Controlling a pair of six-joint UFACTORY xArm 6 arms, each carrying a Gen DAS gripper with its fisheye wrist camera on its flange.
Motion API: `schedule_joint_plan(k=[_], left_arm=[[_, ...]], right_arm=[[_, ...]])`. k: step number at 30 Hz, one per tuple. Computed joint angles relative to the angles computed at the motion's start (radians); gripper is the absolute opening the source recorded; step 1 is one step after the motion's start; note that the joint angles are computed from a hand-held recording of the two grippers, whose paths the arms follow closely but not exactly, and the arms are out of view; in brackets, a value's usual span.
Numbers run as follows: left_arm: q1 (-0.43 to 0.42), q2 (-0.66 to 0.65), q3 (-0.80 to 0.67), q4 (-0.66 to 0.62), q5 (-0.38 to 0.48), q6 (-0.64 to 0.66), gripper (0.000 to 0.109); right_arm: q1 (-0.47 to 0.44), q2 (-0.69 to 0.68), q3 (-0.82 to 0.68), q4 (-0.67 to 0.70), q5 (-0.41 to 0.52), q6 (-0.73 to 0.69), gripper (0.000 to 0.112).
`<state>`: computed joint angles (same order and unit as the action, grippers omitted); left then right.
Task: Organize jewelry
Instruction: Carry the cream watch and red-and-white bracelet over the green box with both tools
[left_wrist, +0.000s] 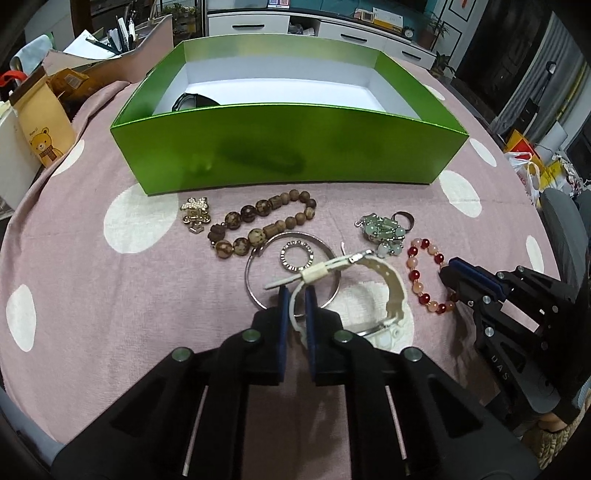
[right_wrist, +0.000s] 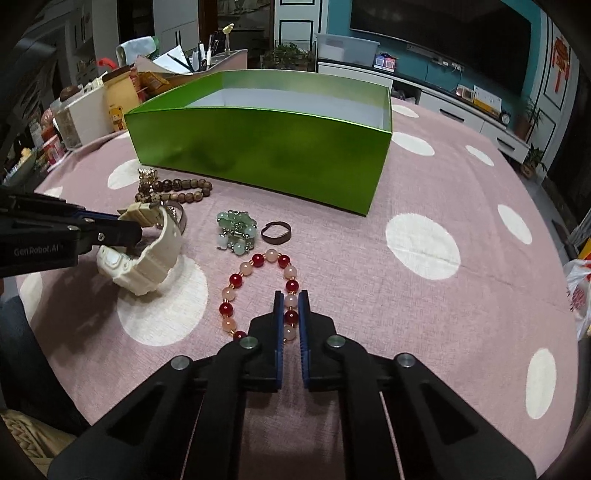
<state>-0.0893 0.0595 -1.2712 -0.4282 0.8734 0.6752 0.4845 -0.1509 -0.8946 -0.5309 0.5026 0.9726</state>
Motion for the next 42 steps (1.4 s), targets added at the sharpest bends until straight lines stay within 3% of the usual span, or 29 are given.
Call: schedule_joint_plan(k=[11,23,42], left_arm=[[0.027,-0.037,0.011,-0.055,-0.012,0.018,0.008],[0.046,-0.060,-0.012,-0.084,-0.032,0.024,0.009],[0.034,0.101,-0.264,-0.064,-0.056,-0.041,0.009]], right_arm=[[-0.016,-0.083,0.028,-0.053,-0.078,0.053,0.007],[-0.011,-0.115,-0.028,-0.153,-0.049,0.081,0.007],[-0.099,0.003,-0.217,-0.206,-0.090,-0.003,0.007]])
